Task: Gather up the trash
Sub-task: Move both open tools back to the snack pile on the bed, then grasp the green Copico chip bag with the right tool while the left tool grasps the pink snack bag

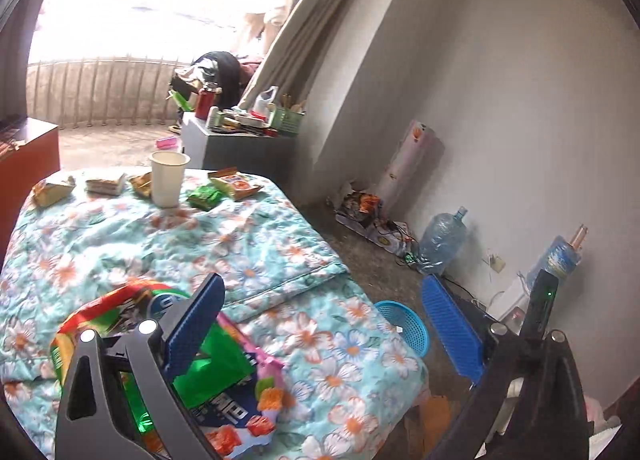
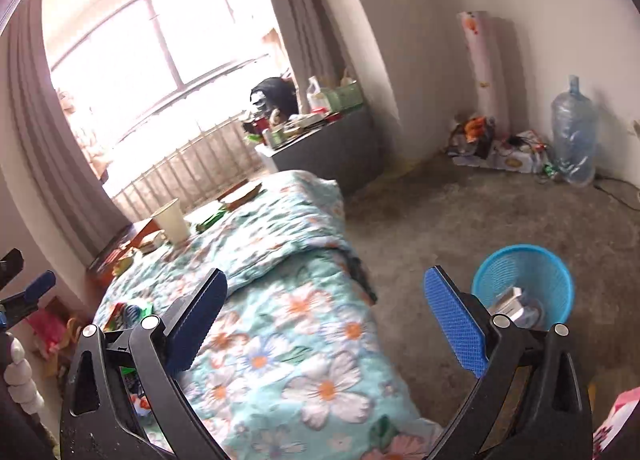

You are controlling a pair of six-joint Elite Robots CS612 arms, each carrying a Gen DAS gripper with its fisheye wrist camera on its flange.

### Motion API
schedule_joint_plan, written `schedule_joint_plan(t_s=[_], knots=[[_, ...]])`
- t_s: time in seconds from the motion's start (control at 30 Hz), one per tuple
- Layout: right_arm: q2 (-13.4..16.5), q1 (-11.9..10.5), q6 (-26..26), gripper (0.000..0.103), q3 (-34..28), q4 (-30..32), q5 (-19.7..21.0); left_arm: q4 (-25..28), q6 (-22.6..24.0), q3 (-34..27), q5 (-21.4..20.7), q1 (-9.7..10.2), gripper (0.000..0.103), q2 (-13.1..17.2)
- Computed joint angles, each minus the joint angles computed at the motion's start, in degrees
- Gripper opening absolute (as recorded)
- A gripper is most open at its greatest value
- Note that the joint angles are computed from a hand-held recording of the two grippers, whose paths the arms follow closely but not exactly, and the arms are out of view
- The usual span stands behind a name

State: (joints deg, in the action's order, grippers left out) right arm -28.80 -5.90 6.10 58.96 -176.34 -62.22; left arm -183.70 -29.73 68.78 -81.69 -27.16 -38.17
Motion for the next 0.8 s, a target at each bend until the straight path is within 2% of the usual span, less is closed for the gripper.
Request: schedule_joint_plan(t_s=[0.1,0.17,0.3,0.43,0.57,0.63,0.7,0.8], knots=[[-0.45,0.69,-3.0,0.095,-0.05,6.02,7.13,-2.48,-3.67,7.78,5.24,0.14,0.097,-3.43],[-0.95,1.29,-4.14,0.095,0.37,9.51,10.29,-3.39,-5.76,11.85,8.15,0.16,0.097,-5.28],[-1.41,2.47,-7.1,0.095,-0.15,19.22,18.13,-5.44,-8.88,18.1,11.29,0.35,0.097,-7.8],[-1.22,3.2,-10.82,0.094,-1.68,29.49,23.98,-6.46,-11.65,21.35,11.9,0.86,0.097,-8.43],[-0.57,4.09,-15.16,0.087,-3.81,40.76,30.71,-5.98,-13.97,21.22,9.77,1.96,0.097,-7.45],[-0.66,4.89,-19.03,0.084,-4.45,47.2,32.06,-5.91,-14.38,20.31,9.42,2.56,0.096,-6.65],[-0.72,5.81,-22.4,0.077,-5.32,52.17,30.85,-4.67,-14.6,18.86,9.95,3.24,0.094,-5.89],[-0.02,6.78,-25.08,0.074,-7.32,58.71,30.03,-1.72,-13.92,15.22,8.2,4.97,0.09,-4.14]])
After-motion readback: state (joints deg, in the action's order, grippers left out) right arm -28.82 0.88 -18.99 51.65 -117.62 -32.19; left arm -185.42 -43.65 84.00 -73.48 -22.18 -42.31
